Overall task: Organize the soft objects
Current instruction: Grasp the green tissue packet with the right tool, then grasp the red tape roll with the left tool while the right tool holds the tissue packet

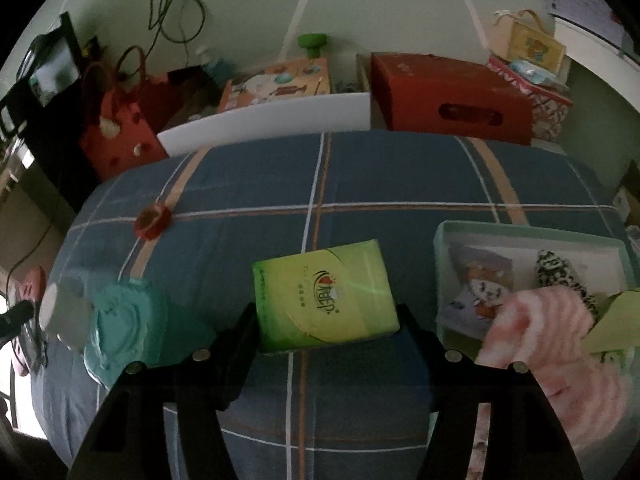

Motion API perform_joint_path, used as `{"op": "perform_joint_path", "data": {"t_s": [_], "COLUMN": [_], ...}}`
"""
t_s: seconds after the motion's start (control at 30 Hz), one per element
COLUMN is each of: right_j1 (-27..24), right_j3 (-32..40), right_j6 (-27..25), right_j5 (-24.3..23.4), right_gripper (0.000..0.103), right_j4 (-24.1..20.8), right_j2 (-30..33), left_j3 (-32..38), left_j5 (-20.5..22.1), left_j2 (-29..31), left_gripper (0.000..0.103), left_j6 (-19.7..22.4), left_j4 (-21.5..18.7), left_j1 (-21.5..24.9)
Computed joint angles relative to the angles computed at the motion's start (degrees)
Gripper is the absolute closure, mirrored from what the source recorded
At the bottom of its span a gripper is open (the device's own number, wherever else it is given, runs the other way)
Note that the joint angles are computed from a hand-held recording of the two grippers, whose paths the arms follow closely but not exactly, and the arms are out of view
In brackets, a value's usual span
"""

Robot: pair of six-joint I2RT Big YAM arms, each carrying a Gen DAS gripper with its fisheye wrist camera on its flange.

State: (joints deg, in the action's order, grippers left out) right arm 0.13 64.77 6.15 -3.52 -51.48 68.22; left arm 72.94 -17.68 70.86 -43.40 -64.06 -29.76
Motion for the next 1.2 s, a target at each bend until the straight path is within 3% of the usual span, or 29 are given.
{"op": "perform_joint_path", "data": {"t_s": [0.23,0.43,0.6,0.73,0.83,0.9,0.97,1.03,1.13,1.2], "right_j1": [0.2,1.0,1.4,0.6,0.2,-0.2,-0.7,-1.1,-1.4,-1.6], "right_j3": [2.8,5.3,6.9,7.2,7.2,7.1,7.1,7.1,6.9,6.8], "right_j6": [1.1,0.5,0.0,0.9,1.4,1.7,2.0,2.2,2.5,2.7], "right_j5": [0.3,1.3,2.7,1.5,1.6,1.3,0.8,0.6,0.3,0.4], "right_gripper": [0.035,0.035,0.035,0.035,0.035,0.035,0.035,0.035,0.035,0.035], "right_j4": [-1.4,-1.2,-0.6,-0.2,-0.5,-0.4,-0.5,-0.6,-0.6,-0.6], "right_j2": [0.8,1.9,2.6,3.0,3.4,3.6,4.0,4.2,4.2,4.2], "left_j3": [2.8,11.1,20.6,29.8,36.3,39.3,42.7,44.2,46.3,47.0], "left_j5": [1.6,4.7,12.2,15.3,13.4,15.1,14.0,12.9,14.9,15.3], "left_j2": [1.5,7.8,18.1,27.8,33.9,36.6,39.6,41.1,43.6,44.8], "left_gripper": [0.012,0.012,0.012,0.012,0.012,0.012,0.012,0.012,0.013,0.019], "left_j6": [2.0,9.4,16.2,19.9,20.8,21.5,21.1,21.2,20.3,19.8], "left_j4": [0.1,-1.3,-6.7,-13.9,-19.2,-20.5,-22.1,-21.5,-22.7,-23.3], "left_j1": [1.0,4.1,7.0,8.0,7.3,7.4,7.1,6.8,7.1,7.1]}}
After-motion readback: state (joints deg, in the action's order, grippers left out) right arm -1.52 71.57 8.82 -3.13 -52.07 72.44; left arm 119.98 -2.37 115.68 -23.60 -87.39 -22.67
